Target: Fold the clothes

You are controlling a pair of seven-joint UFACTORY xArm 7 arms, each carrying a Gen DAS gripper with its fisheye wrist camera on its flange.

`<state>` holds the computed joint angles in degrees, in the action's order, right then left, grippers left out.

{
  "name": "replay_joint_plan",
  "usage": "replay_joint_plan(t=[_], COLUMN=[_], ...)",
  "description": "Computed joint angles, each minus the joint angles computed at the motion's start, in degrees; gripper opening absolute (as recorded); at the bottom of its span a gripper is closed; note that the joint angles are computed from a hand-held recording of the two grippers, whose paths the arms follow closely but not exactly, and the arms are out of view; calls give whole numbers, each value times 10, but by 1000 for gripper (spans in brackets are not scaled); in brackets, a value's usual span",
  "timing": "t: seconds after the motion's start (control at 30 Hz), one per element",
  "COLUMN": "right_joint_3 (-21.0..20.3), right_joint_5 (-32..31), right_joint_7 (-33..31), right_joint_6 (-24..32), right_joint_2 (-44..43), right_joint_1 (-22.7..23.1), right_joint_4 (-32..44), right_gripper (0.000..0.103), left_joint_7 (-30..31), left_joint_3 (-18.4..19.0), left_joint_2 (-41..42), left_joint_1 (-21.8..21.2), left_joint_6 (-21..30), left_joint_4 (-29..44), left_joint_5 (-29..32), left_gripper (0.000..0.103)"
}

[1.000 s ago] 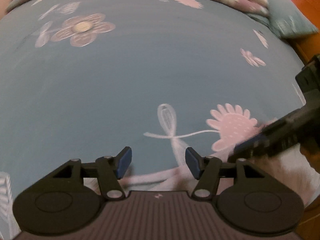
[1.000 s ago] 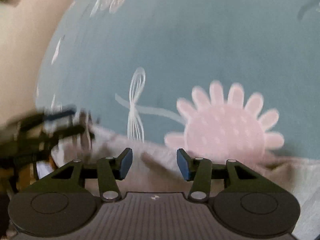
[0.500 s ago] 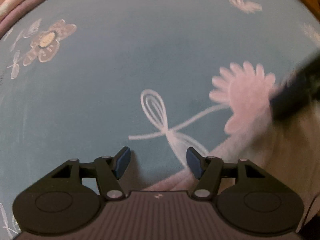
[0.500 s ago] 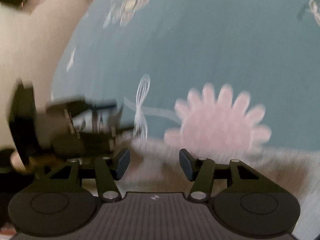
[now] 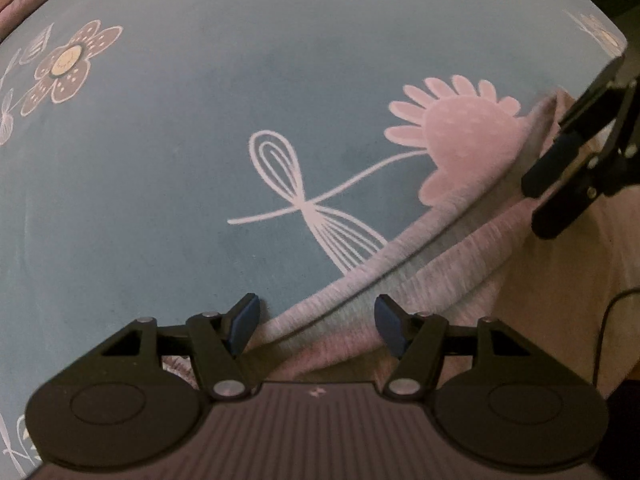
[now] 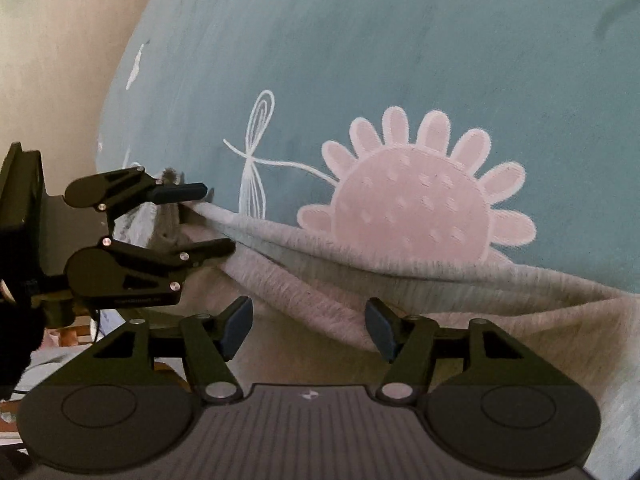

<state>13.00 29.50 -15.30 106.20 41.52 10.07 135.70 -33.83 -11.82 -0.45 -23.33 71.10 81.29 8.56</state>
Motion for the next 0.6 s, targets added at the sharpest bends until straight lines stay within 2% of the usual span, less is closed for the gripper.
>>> replay_joint_plan(t=[0.1, 0.17, 0.27, 0.37, 0.47, 0.6], right_joint_3=[-2, -1, -4, 4, 10, 6], right_joint_5=[6, 17, 15, 24, 41, 40], right_joint_7=[-1, 3, 6, -6, -31, -67], right_joint_6=[-38, -80, -127, -145, -157, -205], right_joint_2=[-9, -14, -19, -41, -74, -130], right_joint_1=[1, -1, 2, -3, -9, 10], right_joint_4=[-19, -36, -53, -84, -125, -209], right_gripper=[68, 68, 73, 73, 73, 72], left_joint_7=[-18, -23, -33, -52, -53, -44], left_joint_3=[3, 8, 12, 8, 9, -1], left_joint_2=[6, 4, -7, -17, -44, -59], left_joint_1=[2, 8, 16, 17, 24, 29], left_joint_6=[-10, -19, -34, -14, -7, 30], left_joint_4=[2, -5, -19, -15, -27, -33], left_joint_5=[24, 23, 13, 32, 22, 45], left_gripper=[67, 73, 73, 72, 72, 72])
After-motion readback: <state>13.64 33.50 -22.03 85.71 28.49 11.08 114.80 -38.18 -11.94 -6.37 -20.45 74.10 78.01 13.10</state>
